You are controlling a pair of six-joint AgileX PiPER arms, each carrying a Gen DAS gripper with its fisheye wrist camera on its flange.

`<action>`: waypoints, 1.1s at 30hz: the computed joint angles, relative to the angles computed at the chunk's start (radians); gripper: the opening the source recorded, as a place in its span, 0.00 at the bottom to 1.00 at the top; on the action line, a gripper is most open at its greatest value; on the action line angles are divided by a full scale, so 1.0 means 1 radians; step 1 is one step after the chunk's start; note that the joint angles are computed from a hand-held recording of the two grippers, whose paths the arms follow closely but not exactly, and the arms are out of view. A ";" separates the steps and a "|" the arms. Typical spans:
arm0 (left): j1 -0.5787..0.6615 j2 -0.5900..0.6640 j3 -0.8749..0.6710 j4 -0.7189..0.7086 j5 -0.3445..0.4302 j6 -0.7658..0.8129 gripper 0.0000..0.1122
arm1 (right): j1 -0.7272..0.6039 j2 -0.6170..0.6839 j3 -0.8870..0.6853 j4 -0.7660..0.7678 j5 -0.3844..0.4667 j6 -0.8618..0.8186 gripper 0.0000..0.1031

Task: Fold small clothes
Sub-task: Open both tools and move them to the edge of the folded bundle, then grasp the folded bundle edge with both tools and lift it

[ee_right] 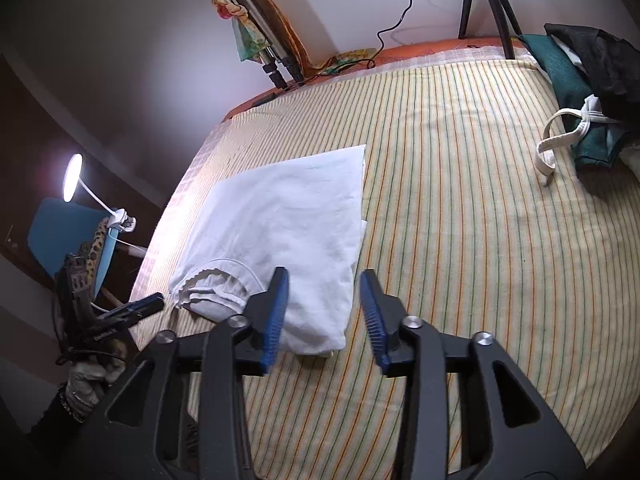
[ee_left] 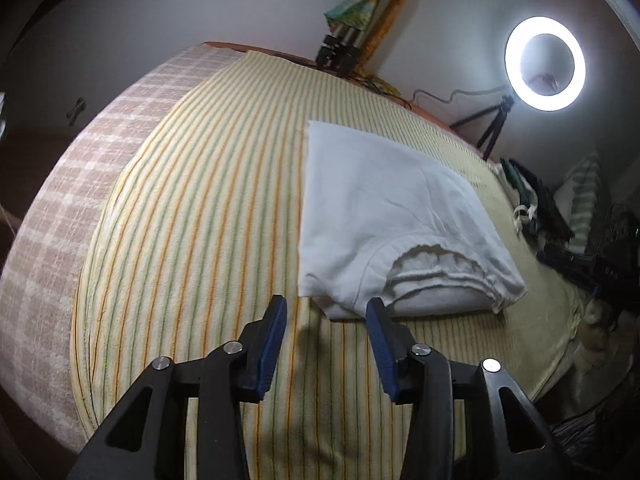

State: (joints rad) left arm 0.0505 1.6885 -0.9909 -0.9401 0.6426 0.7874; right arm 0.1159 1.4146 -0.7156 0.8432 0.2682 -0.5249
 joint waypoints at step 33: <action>0.001 0.267 -0.223 -0.172 0.224 -0.256 0.25 | -0.151 0.497 -0.249 0.775 0.349 -0.591 0.42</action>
State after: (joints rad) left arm 0.0518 1.9551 -1.2143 -1.1126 0.8668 0.5318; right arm -0.0349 1.9120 -0.9645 1.6187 0.6167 -1.1157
